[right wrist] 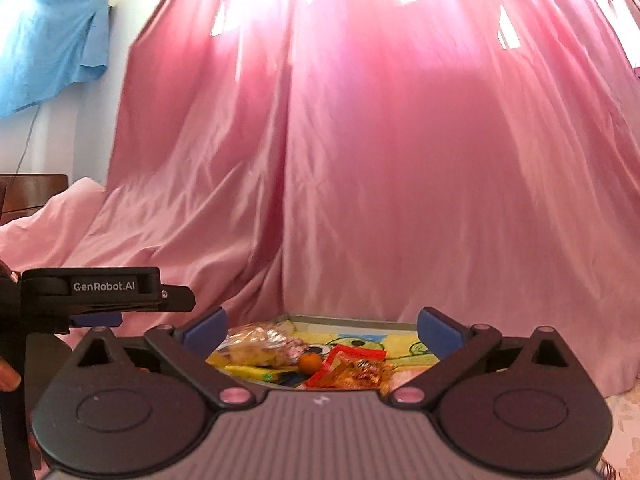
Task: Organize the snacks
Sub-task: 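Move both open tools back over the sausage pack and small biscuit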
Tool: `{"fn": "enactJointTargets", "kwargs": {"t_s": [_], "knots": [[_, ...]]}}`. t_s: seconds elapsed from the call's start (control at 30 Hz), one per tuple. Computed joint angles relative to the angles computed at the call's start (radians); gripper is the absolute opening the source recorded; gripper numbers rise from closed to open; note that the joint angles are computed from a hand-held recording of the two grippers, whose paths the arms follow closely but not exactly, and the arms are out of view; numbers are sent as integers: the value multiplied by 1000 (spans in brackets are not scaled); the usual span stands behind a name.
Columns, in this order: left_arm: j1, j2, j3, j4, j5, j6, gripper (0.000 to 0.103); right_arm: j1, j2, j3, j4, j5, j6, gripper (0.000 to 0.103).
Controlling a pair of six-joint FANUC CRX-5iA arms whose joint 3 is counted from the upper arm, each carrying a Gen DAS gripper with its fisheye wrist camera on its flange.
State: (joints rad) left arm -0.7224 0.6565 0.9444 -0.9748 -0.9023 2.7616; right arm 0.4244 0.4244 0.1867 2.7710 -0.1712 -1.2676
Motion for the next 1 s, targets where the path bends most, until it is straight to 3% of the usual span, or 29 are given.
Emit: {"fn": "enactJointTargets", "kwargs": {"t_s": [0.07,0.3,0.6,0.8,1.0], "knots": [[-21,-37,-62,-44,-9,47,102,5,-24,-30,29,3,-29,103],[-78,-140,-245,-140,-56,141,102,42,-94,-164,-43,-45,53,103],[-109,-217,-412,-118,-94,177,102,94,-141,-292,-212,-52,251,103],[-86,-231,-455,-23,-83,130,102,146,-152,-365,-449,-59,473,103],[-50,-211,-455,106,-70,15,102,222,-146,-411,-785,-96,752,103]]}}
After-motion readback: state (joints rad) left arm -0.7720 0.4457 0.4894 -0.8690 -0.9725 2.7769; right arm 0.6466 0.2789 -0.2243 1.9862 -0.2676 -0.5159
